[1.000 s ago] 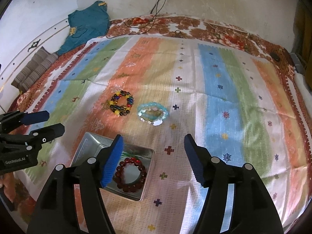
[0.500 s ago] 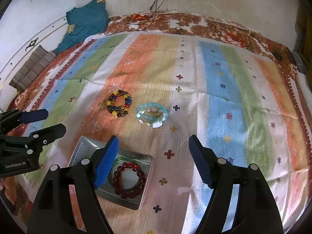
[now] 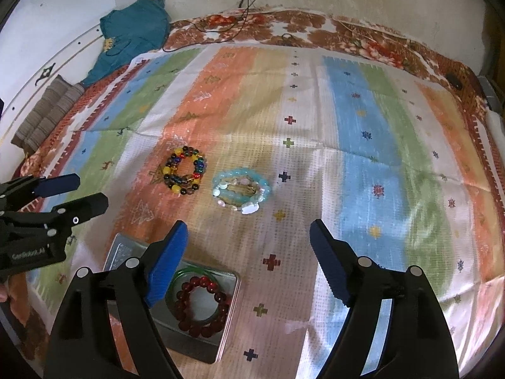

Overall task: Organize jewelry
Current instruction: 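Move both tools back toward the remaining bracelets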

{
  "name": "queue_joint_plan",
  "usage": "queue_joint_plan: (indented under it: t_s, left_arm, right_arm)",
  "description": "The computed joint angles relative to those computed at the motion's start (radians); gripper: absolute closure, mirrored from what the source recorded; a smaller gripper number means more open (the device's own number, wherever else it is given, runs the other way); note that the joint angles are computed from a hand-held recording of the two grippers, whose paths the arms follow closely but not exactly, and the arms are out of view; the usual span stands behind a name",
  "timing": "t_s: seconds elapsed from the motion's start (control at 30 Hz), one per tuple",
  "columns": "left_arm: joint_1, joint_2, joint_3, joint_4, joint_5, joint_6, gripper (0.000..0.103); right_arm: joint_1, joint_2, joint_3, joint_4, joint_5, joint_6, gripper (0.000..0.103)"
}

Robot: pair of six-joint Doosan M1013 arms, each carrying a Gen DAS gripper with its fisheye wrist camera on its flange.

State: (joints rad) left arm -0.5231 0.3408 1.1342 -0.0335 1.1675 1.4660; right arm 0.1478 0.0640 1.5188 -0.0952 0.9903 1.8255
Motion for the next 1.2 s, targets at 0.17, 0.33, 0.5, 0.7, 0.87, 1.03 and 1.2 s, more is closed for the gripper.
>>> queue_joint_plan:
  t_s: [0.17,0.33,0.5,0.7,0.87,1.03,1.2]
  left_arm:
    - [0.001,0.02,-0.02,-0.007,0.01,-0.004,0.033]
    - [0.002,0.044,-0.049,-0.022,0.025,-0.005,0.032]
    - [-0.001,0.069,-0.074,-0.01,0.043,-0.008,0.032]
    - [0.0,0.096,-0.103,-0.004,0.061,-0.007,0.032]
    - [0.002,0.112,-0.125,-0.017,0.072,0.008,0.032]
    - [-0.001,0.131,-0.145,-0.015,0.084,0.01,0.032]
    - [-0.003,0.15,-0.173,-0.014,0.094,0.007,0.032]
  right_arm:
    - [-0.007,0.019,-0.009,-0.002,0.017,0.0,0.024]
    - [-0.007,0.038,-0.019,-0.021,0.038,0.003,0.024]
    - [-0.008,0.056,-0.027,-0.033,0.056,-0.003,0.024]
    - [-0.017,0.074,-0.031,-0.03,0.059,-0.003,0.024]
    - [-0.025,0.086,-0.037,-0.014,0.061,0.001,0.024]
    - [-0.022,0.095,-0.044,-0.013,0.062,-0.008,0.024]
    - [-0.021,0.104,-0.046,-0.003,0.056,-0.017,0.024]
